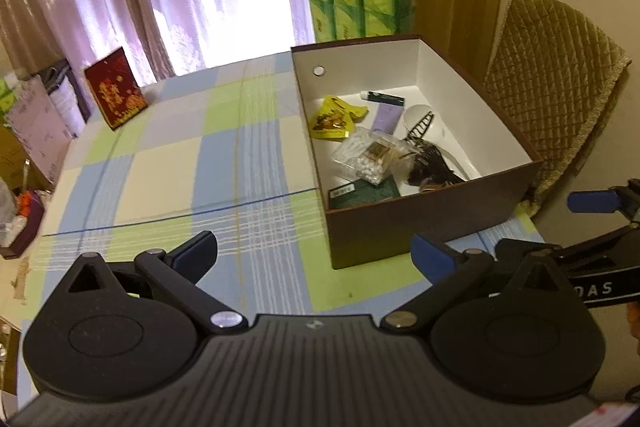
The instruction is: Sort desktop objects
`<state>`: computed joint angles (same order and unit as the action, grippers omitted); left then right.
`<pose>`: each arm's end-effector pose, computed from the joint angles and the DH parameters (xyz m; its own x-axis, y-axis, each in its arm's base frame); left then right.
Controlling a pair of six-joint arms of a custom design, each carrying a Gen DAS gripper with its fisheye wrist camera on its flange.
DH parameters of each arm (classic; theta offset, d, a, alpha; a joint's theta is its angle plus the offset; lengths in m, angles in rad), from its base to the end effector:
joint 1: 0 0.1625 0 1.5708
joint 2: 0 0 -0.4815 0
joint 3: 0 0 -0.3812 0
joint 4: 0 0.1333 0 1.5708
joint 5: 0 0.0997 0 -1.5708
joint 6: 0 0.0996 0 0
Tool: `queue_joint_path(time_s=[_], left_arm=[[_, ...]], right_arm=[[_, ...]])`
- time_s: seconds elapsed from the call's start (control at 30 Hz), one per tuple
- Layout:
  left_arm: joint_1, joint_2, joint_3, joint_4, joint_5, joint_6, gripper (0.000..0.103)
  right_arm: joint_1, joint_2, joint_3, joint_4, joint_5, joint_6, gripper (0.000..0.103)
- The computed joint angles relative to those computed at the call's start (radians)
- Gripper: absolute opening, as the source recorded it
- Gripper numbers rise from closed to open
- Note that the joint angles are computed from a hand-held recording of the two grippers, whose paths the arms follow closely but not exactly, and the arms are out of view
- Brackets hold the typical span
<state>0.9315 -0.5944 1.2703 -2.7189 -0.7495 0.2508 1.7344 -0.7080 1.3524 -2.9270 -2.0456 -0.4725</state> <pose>-0.3213 -0.7779 0.1786 -0.5902 0.3123 -0.7444 0.6997 0.6578 -0.2788 0.2175 -0.7789 0.2447 -0.7685 -0.2066 0.6055 -0.5313 0.7334 -0.4241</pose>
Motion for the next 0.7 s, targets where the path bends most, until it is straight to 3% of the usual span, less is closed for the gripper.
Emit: queue_joint_path(time_s=[0.27, 0.7], left_arm=[[-0.013, 0.001, 0.042, -0.104, 0.026, 0.064, 0.102], [-0.022, -0.022, 0.078, -0.085, 0.011, 0.042, 0.102]], right_arm=[[0.000, -0.009, 0.017, -0.021, -0.002, 0.001, 0.101], [0.002, -0.018, 0.045, -0.052, -0.010, 0.008, 0.101]])
